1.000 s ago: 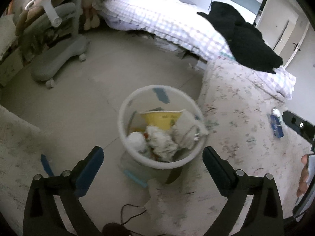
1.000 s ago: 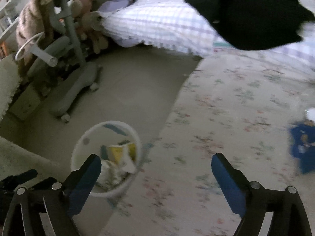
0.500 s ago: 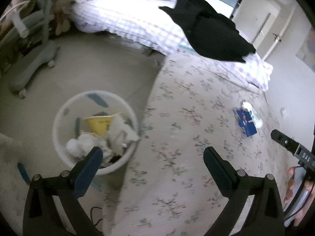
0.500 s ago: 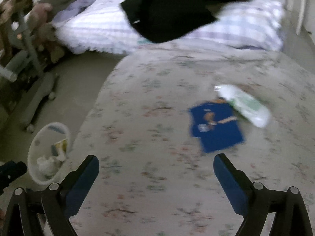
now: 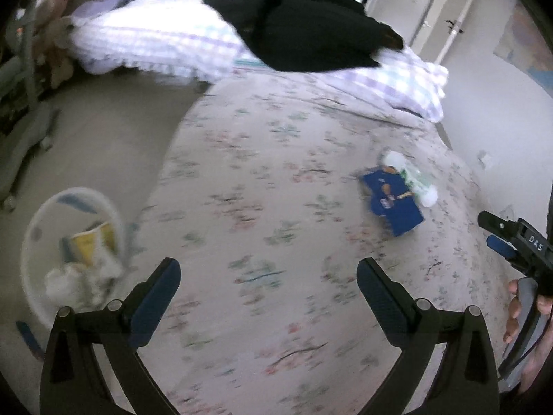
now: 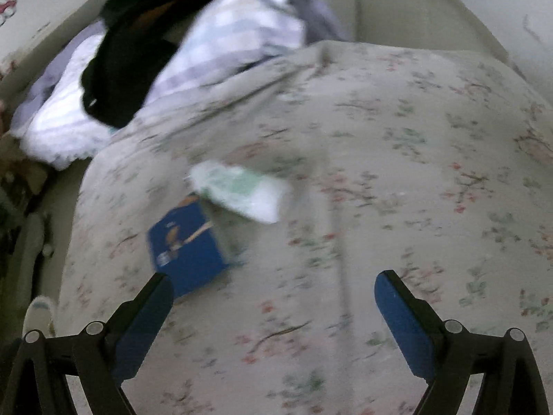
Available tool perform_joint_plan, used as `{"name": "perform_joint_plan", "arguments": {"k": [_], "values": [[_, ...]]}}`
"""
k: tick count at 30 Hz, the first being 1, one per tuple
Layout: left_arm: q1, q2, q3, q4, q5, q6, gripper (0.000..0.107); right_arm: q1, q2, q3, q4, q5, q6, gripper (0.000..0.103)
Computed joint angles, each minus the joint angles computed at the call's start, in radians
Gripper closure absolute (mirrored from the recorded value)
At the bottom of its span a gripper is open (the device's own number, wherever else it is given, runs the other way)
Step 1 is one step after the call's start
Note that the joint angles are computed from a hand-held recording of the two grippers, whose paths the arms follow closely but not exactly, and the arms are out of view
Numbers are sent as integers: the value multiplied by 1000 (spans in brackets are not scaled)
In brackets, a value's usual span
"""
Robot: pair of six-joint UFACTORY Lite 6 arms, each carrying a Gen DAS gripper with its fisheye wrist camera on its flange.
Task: Collect trash
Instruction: 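Move both tools back over the bed toward the blue box and white bottle, then grasp the blue box with the left tool while the right tool grasps the white bottle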
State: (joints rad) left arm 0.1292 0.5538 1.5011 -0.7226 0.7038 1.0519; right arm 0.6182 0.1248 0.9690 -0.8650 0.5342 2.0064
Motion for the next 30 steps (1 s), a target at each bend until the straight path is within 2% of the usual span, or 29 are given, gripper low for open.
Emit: {"name": "perform_joint_plan", "arguments": {"k": [6,9,13,16,20,25,27,28,29,30], "values": [[-166,29,-57,-45,-83,-40,5,-59,-55,-93,-26,-32,6,6],[-243,58,-40,-31,-106,-136,5,-83,-87,-140,-31,-33,0,6],[-357,40,-65,-38,-214,-233,4,-112,-134,-202,-49,-20,-2,6],[-434,71,-41,74,-282,-418,4,-141,-183,-261,-50,-35,-16,6],[-496,182,97,258,-274,-712,4,-165,-232,-314,-45,-44,-39,6],[-532,276,208,368,-232,-881,5,-192,-289,-354,-48,-42,-36,6],[-536,282,209,382,-242,-887,11,-205,-298,-363,-51,-48,-31,6],[-536,276,201,369,-250,-859,19,-212,-295,-363,-52,-49,-29,6],[-533,265,189,335,-252,-801,33,-215,-287,-359,-57,-48,-24,6],[-528,254,179,310,-243,-751,36,-216,-280,-355,-60,-47,-23,6]]}}
